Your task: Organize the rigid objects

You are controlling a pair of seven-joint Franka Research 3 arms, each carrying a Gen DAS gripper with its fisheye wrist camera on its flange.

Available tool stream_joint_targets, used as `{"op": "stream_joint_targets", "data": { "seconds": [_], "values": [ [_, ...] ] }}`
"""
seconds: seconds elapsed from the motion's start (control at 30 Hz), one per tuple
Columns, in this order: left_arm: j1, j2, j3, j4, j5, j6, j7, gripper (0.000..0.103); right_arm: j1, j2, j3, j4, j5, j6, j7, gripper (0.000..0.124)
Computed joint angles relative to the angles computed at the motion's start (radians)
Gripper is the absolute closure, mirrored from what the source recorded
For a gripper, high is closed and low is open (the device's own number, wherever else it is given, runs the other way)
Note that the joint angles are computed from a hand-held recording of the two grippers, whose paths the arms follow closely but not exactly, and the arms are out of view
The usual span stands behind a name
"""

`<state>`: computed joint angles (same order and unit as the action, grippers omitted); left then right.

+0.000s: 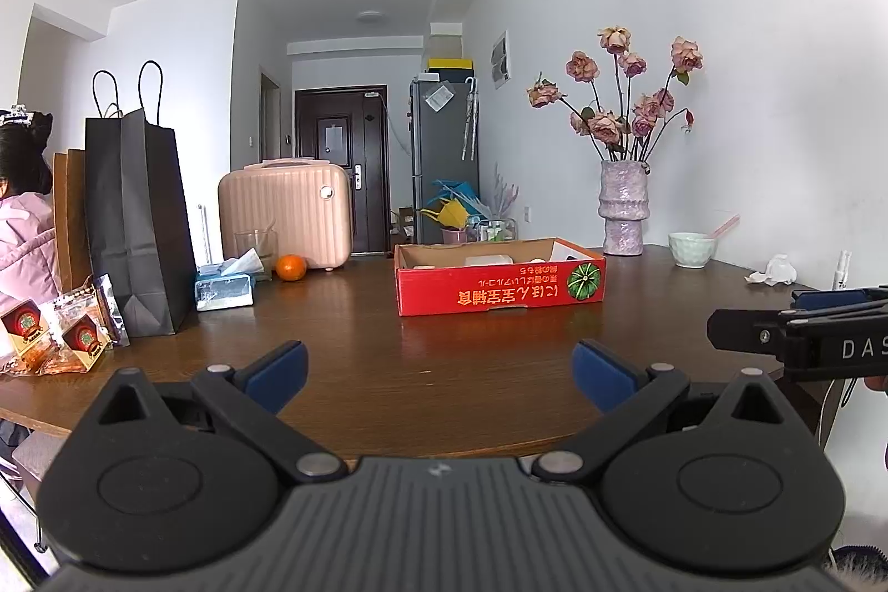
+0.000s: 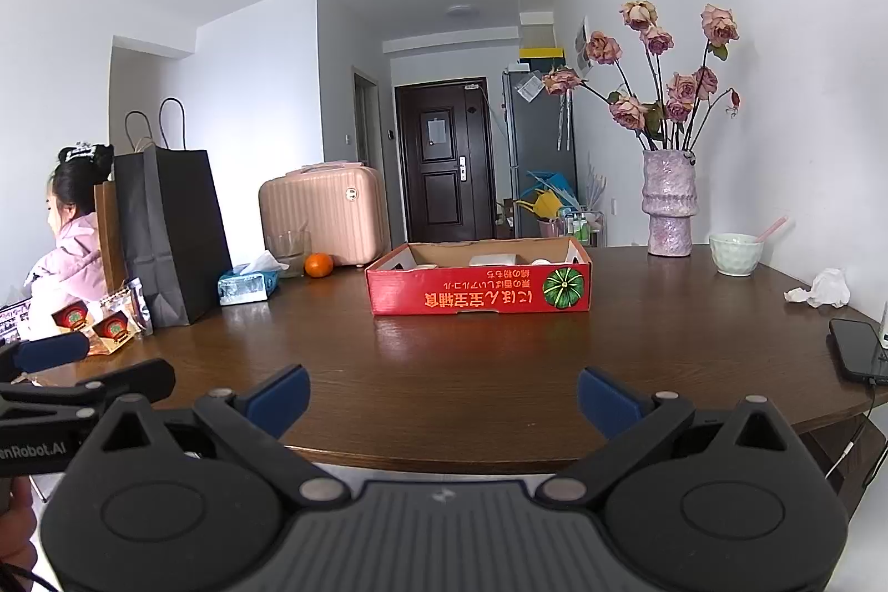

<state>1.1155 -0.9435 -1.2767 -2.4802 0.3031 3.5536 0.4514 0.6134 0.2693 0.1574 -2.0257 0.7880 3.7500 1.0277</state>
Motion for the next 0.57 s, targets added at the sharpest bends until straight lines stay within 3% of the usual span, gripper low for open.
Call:
{"op": "stream_joint_targets", "data": {
  "seconds": [0.57],
  "values": [
    [0.024,-0.043,-0.011,0.004,-0.014,0.011,-0.008,0.0,0.004,0.0,-0.001,0.001,0.005,-0.003,-0.003,0.021]
  ]
}}
